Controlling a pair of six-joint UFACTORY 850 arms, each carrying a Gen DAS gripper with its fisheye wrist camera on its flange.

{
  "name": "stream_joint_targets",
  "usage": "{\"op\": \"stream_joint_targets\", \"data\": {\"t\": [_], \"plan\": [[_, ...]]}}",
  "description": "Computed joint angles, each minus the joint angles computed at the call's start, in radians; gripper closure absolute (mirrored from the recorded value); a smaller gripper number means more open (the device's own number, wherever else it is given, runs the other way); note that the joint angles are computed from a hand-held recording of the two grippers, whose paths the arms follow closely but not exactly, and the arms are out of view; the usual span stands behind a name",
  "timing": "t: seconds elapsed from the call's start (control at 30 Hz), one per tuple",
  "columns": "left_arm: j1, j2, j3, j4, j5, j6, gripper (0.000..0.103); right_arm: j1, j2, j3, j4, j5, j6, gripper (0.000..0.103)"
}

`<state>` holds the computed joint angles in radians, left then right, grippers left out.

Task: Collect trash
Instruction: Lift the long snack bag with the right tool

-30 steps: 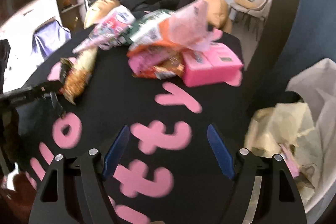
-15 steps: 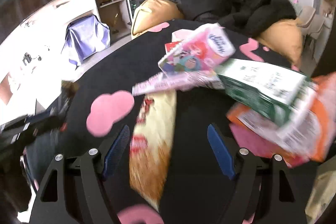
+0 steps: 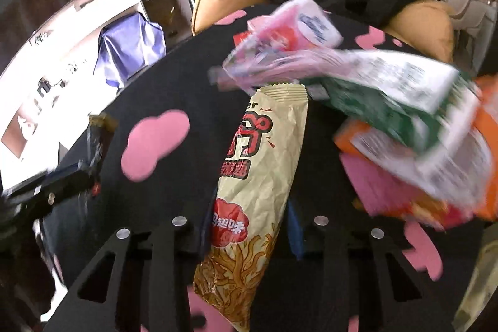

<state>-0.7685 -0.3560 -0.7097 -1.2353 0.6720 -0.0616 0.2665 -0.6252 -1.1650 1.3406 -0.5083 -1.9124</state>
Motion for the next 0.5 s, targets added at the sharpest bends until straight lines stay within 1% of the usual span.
{"op": "stream_joint_targets", "data": {"t": [0.1, 0.27, 0.33, 0.43, 0.5], "plan": [[-0.005, -0.013, -0.023, 0.003, -0.008, 0.018, 0.067, -0.042, 0.039, 0.055, -0.007, 0.0, -0.06, 0.066], [-0.01, -0.037, -0.062, 0.009, -0.028, 0.048, 0.067, -0.109, 0.089, 0.135, 0.059, 0.028, -0.201, 0.066], [-0.01, -0.047, -0.079, 0.018, -0.043, 0.053, 0.067, -0.13, 0.092, 0.144, 0.072, 0.043, -0.213, 0.066], [-0.009, -0.059, -0.099, 0.023, -0.06, 0.07, 0.067, -0.166, 0.085, 0.146, 0.074, 0.036, -0.202, 0.066], [-0.01, -0.069, -0.115, 0.02, -0.071, 0.09, 0.067, -0.183, 0.081, 0.151, 0.106, 0.039, -0.23, 0.063]]}}
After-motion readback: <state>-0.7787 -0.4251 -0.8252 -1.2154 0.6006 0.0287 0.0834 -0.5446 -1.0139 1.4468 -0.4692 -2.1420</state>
